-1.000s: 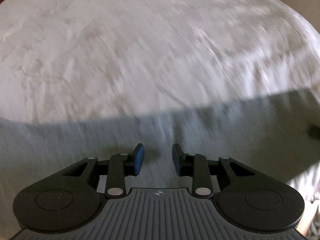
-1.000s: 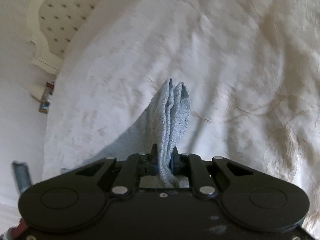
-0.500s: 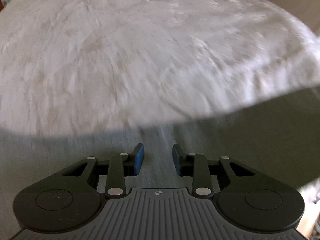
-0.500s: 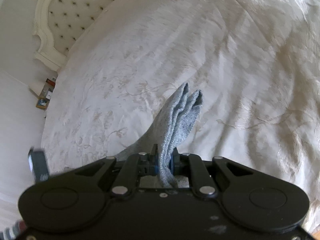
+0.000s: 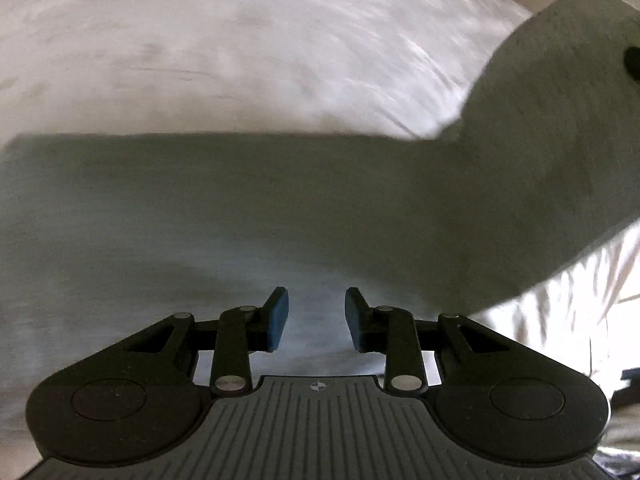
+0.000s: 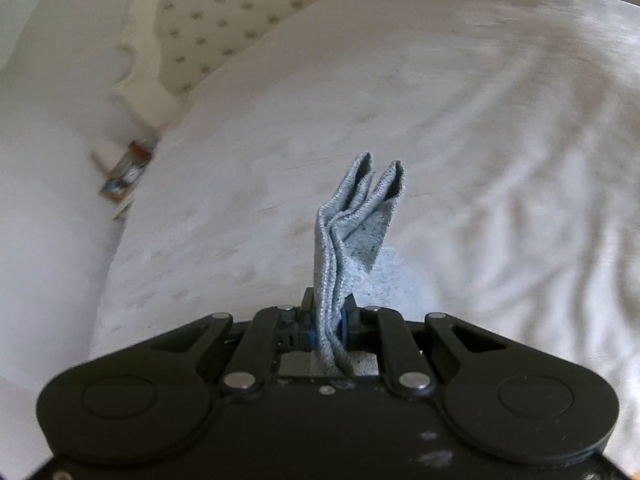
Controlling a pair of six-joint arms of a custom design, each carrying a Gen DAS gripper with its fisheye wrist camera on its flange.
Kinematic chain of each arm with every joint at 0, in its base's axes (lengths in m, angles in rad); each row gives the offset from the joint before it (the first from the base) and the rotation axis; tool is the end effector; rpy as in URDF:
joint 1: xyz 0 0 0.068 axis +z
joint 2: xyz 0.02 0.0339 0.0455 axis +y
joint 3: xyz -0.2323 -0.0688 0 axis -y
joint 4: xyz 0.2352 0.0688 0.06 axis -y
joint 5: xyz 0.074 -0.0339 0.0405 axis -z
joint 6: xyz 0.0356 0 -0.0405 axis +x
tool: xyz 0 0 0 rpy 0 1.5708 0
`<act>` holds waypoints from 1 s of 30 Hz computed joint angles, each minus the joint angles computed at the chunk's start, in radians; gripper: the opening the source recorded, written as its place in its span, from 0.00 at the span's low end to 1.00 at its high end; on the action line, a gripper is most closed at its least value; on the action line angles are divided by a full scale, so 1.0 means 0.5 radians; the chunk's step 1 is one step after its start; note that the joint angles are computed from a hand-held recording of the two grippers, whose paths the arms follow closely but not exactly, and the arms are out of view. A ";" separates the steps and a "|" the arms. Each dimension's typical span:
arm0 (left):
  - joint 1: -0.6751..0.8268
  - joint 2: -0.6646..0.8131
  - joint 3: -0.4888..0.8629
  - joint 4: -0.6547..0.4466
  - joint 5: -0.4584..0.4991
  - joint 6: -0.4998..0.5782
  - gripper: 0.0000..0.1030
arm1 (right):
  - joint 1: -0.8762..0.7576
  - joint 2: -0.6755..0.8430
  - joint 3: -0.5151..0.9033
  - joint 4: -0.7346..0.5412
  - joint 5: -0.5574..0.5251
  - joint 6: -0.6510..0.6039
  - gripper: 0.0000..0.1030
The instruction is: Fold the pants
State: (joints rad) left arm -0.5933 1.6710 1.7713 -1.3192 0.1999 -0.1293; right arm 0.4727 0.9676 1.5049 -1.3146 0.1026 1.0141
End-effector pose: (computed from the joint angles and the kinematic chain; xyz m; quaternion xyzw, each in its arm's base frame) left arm 0.2521 -0.1785 0.3257 0.2422 0.9494 -0.1535 0.1282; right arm 0.1241 0.0594 0.4000 0.2654 0.8823 0.2264 0.3161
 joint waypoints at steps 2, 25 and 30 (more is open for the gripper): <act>0.210 0.018 0.077 -0.059 0.032 0.106 0.30 | 0.370 0.199 0.062 0.141 0.191 0.180 0.12; 1.118 0.133 0.454 -0.300 0.306 0.639 0.30 | 1.066 1.582 0.550 0.705 0.127 -0.049 0.33; 0.890 0.162 0.399 -0.213 0.287 0.512 0.30 | 0.962 1.239 0.209 0.626 0.259 0.113 0.33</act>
